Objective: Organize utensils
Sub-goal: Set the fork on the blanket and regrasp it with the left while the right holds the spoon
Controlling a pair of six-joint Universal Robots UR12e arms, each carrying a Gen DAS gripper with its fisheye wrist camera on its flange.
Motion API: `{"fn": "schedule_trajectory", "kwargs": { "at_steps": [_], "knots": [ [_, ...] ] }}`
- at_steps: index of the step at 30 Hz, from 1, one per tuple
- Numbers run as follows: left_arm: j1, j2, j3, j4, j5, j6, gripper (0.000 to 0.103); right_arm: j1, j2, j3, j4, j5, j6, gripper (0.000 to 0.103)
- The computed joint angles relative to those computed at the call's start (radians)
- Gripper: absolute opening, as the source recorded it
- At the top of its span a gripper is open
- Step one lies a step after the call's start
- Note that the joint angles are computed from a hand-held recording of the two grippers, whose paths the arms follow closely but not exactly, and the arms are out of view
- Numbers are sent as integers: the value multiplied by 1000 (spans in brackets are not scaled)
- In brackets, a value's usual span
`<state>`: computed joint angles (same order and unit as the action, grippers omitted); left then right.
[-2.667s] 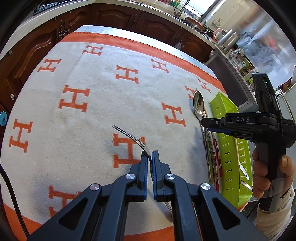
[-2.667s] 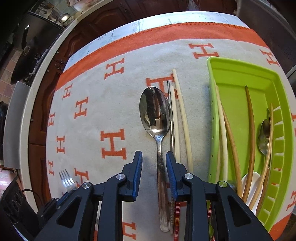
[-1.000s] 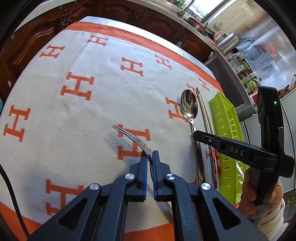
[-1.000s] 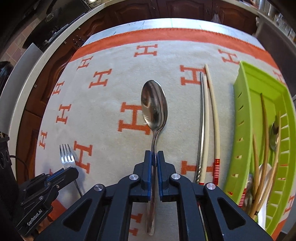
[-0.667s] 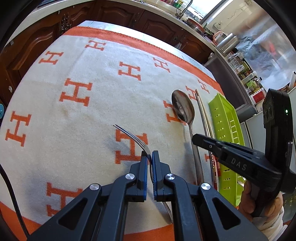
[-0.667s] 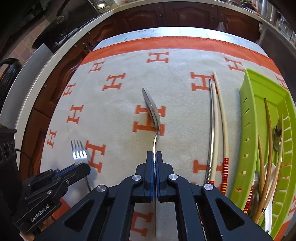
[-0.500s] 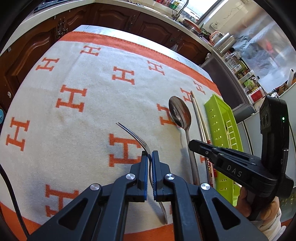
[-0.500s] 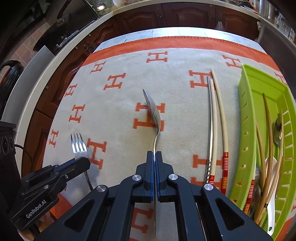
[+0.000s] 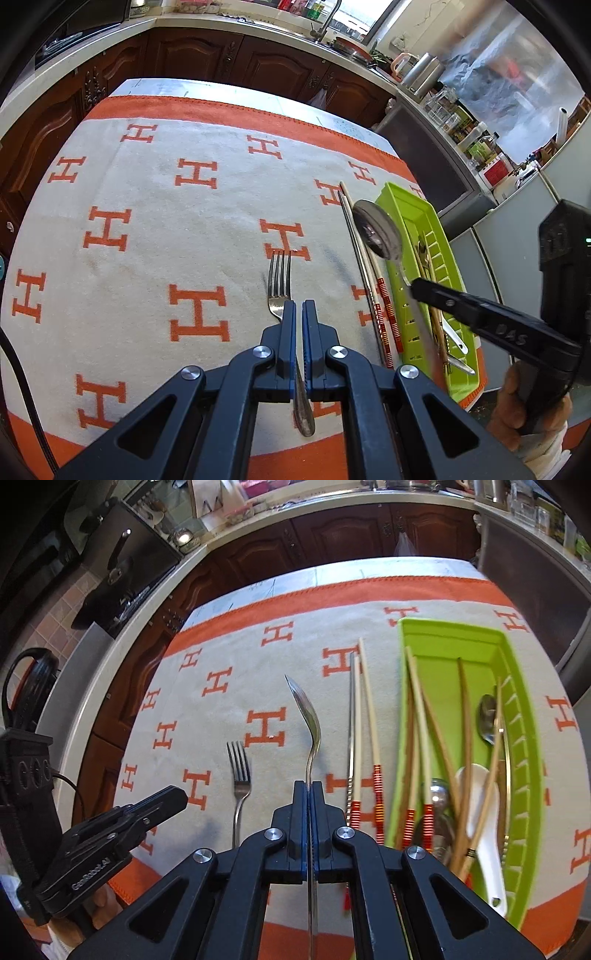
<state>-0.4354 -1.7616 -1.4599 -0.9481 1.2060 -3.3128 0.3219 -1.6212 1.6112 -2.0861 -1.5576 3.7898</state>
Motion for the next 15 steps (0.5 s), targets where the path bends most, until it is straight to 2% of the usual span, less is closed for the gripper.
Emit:
{"fn": "schedule_trajectory", "kwargs": {
  "at_steps": [3, 6, 8, 10, 13, 15],
  "knots": [
    [-6, -10, 14, -49, 2, 5, 2, -11, -32, 11, -17, -19, 9, 0],
    [-17, -20, 21, -79, 36, 3, 15, -23, -65, 22, -24, -50, 13, 0],
    [-23, -27, 26, -95, 61, -3, 32, -36, -82, 29, -18, -46, 21, 0],
    [-25, -31, 26, -95, 69, -17, 39, -55, -95, 43, -15, -15, 17, 0],
    [-30, -42, 34, -107, 84, -22, 41, -74, -102, 61, -15, 45, 20, 0],
    [-36, -51, 41, -116, 98, -20, 41, -73, -98, 69, -23, 58, 23, 0]
  ]
}}
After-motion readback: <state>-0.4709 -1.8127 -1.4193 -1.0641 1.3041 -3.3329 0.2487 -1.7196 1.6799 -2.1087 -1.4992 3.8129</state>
